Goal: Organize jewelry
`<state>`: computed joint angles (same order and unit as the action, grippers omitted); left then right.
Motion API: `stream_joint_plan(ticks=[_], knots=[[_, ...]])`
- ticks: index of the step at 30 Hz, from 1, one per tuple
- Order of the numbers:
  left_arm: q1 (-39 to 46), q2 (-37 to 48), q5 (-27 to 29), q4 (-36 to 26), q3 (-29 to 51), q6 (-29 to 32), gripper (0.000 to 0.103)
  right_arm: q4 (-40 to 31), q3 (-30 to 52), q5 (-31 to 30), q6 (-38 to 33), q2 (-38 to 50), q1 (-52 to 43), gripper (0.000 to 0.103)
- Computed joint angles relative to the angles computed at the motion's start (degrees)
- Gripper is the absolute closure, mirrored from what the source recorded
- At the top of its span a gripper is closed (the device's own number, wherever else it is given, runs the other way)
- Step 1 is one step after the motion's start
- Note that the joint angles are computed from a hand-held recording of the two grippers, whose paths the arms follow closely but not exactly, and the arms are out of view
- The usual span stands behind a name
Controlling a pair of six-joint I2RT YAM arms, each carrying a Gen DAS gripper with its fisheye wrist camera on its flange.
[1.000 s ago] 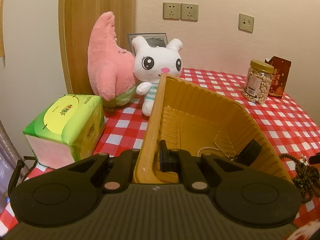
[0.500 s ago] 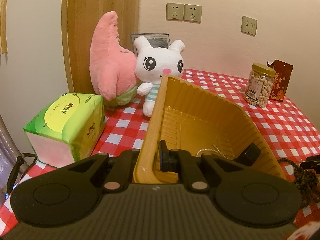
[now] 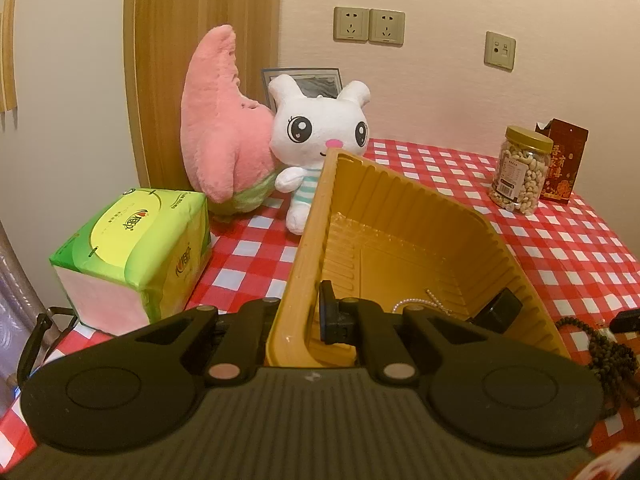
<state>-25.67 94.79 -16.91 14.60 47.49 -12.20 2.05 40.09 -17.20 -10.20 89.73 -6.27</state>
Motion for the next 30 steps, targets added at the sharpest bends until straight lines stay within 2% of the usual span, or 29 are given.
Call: stream_joint_plan(ticks=[8, 15, 22, 30], knots=[[-0.05, 0.03, -0.1, -0.35, 0.21, 0.18, 0.096, -4.13, 1.69, -7.31, 7.75, -7.06, 1.4, 0.087], [-0.06, -0.09, -0.2, -0.71, 0.27, 0.24, 0.096, -2.37, 5.7, -11.62, 15.68, -5.49, 10.53, 0.087], [0.09, -0.26, 0.26, -0.65, 0.08, -0.15, 0.096, -0.63, 10.4, -9.81, 18.05, 0.31, 21.49, 0.087], [0.5, -0.61, 1.41, -0.41, -0.41, -0.3, 0.096, 0.31, 14.45, -4.65, 19.1, 5.46, 28.24, 0.087]])
